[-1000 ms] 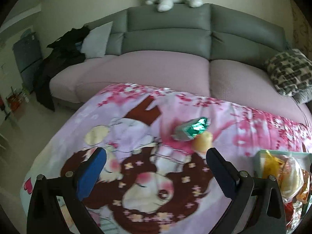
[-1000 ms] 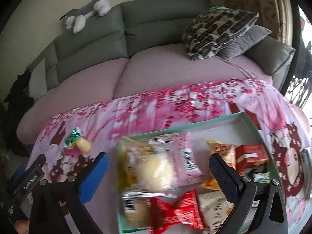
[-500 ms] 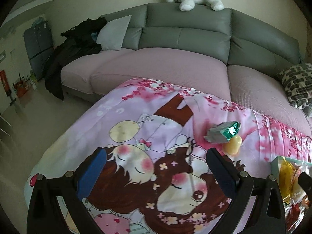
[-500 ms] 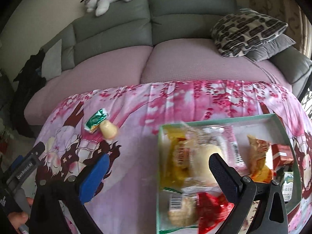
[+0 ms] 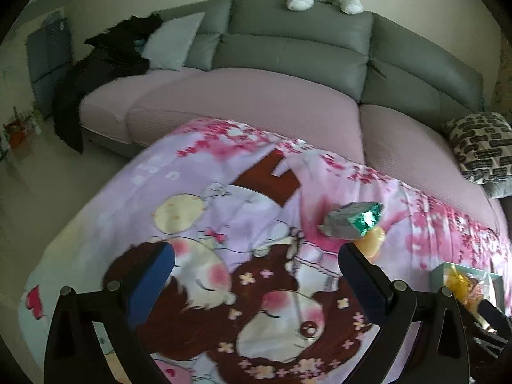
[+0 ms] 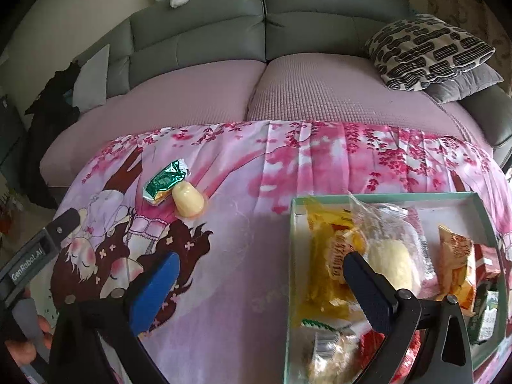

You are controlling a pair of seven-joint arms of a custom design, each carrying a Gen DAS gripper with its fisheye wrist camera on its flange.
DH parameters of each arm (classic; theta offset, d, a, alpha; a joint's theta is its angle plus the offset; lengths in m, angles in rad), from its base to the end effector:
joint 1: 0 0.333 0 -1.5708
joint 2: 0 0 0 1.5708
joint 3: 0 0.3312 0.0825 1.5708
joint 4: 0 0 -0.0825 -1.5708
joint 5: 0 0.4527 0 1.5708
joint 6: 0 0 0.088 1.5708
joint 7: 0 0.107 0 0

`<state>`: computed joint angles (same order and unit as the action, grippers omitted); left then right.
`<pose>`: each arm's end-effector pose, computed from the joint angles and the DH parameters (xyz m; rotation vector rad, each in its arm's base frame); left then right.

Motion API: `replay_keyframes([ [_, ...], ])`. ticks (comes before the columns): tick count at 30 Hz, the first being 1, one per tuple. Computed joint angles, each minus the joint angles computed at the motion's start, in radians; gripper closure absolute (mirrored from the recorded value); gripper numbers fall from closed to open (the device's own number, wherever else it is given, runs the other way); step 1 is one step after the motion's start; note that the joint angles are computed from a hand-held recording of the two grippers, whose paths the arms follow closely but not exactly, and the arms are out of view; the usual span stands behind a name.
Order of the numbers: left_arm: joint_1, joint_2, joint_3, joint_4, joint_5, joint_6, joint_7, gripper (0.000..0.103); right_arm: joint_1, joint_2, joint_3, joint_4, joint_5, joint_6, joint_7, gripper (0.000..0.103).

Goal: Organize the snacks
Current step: 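Grasp the green foil candy with left tool while right tool grasps yellow pudding cup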

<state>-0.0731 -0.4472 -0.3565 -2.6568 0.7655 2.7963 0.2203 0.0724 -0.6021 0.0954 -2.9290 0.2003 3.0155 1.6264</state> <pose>0.4175 -0.2208 0.3955 -1.9824 1.5434 -0.6971 0.3987 0.0481 0.3742 -1.7214 1.8555 -0.5299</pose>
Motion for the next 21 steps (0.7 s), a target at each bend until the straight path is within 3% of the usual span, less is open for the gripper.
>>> replay_keyframes([
  [5, -0.001, 0.087, 0.015, 0.037, -0.006, 0.069, 0.022, 0.001, 0.014, 0.059, 0.011, 0.036, -0.014, 0.047, -0.013, 0.0],
  [13, -0.031, 0.218, 0.086, 0.097, -0.065, 0.147, 0.199, 0.001, 0.233, 0.195, -0.184, 0.143, 0.116, 0.054, -0.189, 0.012],
  [15, -0.036, 0.244, 0.099, 0.106, -0.084, 0.176, 0.244, 0.003, 0.26, 0.238, -0.208, 0.182, 0.152, 0.037, -0.237, 0.02],
  [19, -0.038, 0.276, 0.108, 0.119, -0.106, 0.181, 0.307, 0.009, 0.354, 0.299, -0.294, 0.243, 0.292, -0.003, -0.372, 0.027],
  [21, -0.029, 0.281, 0.112, 0.117, -0.116, 0.183, 0.304, 0.01, 0.367, 0.33, -0.295, 0.268, 0.341, -0.014, -0.418, 0.032],
])
